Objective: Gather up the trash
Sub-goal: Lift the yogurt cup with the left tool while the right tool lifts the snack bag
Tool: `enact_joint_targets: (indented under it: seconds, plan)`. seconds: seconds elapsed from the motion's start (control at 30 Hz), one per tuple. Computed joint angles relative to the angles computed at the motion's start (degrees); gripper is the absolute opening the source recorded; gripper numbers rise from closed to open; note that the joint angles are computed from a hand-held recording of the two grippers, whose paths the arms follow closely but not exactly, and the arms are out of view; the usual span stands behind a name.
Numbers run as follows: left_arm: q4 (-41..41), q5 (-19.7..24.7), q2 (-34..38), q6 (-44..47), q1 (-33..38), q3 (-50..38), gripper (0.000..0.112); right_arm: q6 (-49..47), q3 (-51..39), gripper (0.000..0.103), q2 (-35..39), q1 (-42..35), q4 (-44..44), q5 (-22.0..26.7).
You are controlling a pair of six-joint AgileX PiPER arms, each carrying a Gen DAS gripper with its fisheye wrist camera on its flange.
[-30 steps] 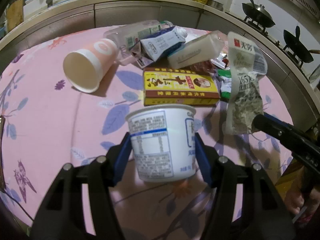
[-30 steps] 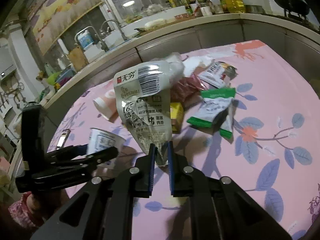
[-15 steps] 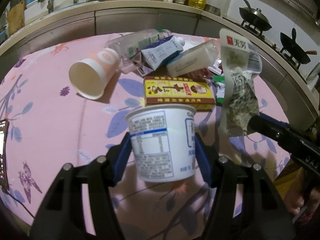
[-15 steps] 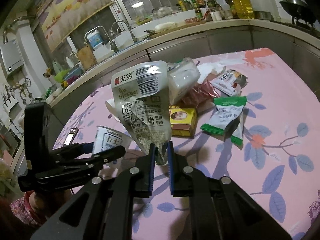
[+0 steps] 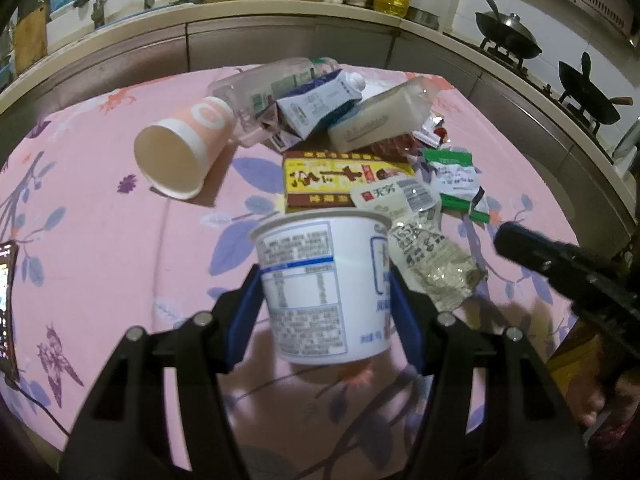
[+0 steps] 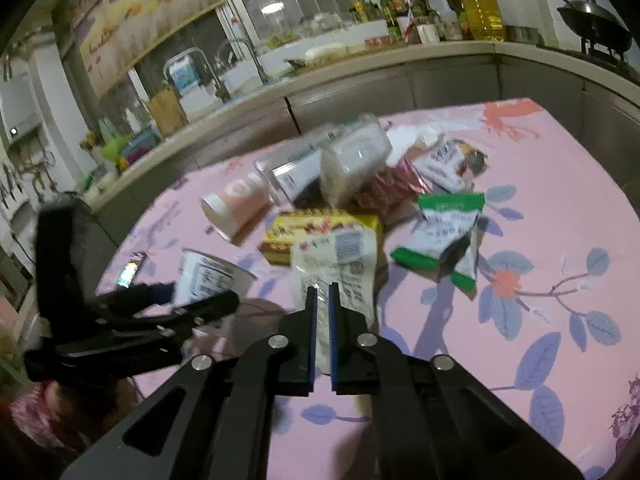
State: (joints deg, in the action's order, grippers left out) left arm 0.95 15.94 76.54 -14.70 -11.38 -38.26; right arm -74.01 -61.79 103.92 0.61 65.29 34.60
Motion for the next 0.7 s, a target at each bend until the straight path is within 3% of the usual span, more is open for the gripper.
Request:
enact_joint_targets:
  seconds: [0.17,0.4,0.43,0.5,0.53,0.57,0.63,0.7]
  plan:
    - [-1.2,0.04,0.39,1.26,0.28,-0.02,0.059,1.59,-0.44,0.003,2.13,-1.12,-0.93,1.53]
    - [-3.78,0.33,0.75,3.93,0.68,-0.17,0.059,5.43,-3.43,0.006,6.08,-6.19,3.5,11.32]
    - [-4.5,0.55,0.81,4.58,0.94,-0.27,0.059,6.2,-3.8,0.012,6.34,-6.18,3.16,11.77]
    - [-4.96,0.74,0.74,4.84,1.35,-0.27,0.059,7.48,-4.6,0.039,7.19,-6.32,2.51,13.92]
    - [-5.18,0.7,0.63,5.0,1.63,-0.17,0.059,8.15,-4.79,0.061,7.62,-6.6,2.96,15.44]
    - [-5.83,0.73,0.56,5.68,2.0,-0.12,0.059,8.01,-4.4,0.068,7.69,-6.91,4.17,16.34]
    - [-7.81,0.69,0.32,7.75,2.9,0.1,0.059,7.44,-3.88,0.068,6.86,-6.42,4.26,15.94]
    - [-9.73,0.55,0.09,9.88,3.75,0.35,0.059,5.32,-2.66,0.068,4.72,-4.44,2.83,11.68]
